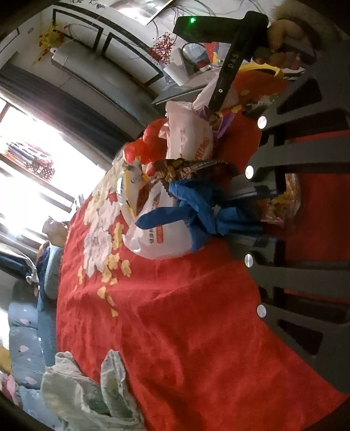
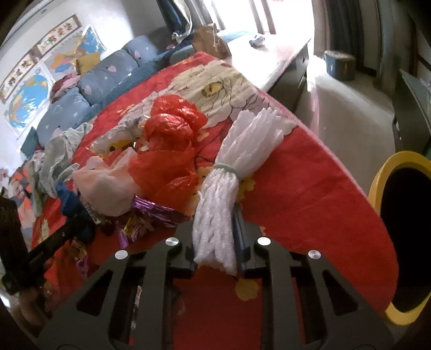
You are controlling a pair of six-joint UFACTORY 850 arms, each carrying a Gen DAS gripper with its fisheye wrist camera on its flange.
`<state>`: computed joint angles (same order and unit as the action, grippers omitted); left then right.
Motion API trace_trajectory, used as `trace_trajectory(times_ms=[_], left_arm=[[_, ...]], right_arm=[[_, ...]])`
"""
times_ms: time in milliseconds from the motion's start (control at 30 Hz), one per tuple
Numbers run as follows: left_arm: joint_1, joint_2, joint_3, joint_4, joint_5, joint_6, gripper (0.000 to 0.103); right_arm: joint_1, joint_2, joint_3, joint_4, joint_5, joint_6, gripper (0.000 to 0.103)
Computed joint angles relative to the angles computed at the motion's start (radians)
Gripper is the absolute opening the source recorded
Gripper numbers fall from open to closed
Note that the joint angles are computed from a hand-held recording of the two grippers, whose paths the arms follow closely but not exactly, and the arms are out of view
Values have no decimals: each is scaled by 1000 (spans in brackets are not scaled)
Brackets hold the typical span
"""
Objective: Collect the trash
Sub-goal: 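Grasp the bundled foam nets with the right tool while the left tool grasps the blue glove, then carry the foam nets and blue glove in both tools over the yellow bin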
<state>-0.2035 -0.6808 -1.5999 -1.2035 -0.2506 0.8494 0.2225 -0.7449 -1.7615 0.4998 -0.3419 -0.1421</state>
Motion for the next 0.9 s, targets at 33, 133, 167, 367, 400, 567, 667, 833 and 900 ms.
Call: trace_trajectory(times_ms=[33,133,167,367,400,567,667,833,900], left_arm=[[0,7,7,-33,6,33,17],[-1,29,22,-128,18,134,17],[-1,37,28,-162,25,171,17],[-3,92,65,-428,47,449,17],[-3,100,69,-457,47,480,17],[-9,129,85,-596,45,626,17],[-18,140,89,-648,46,689,17],[-31,156,97,-712,30,761,17],[-35,162,103,-736,24,787,17]], right_arm=[[-1,5,5,4,5,-6,15],[-4,26,26,19,27,-31,15],[-5,33,33,29,34,-44,15],[-8,72,67,150,53,-179,15],[-9,85,82,200,61,-236,15],[-6,117,109,361,65,-421,15],[-2,135,124,442,67,-519,15],[2,172,159,544,82,-657,15],[4,187,175,588,93,-720,15]])
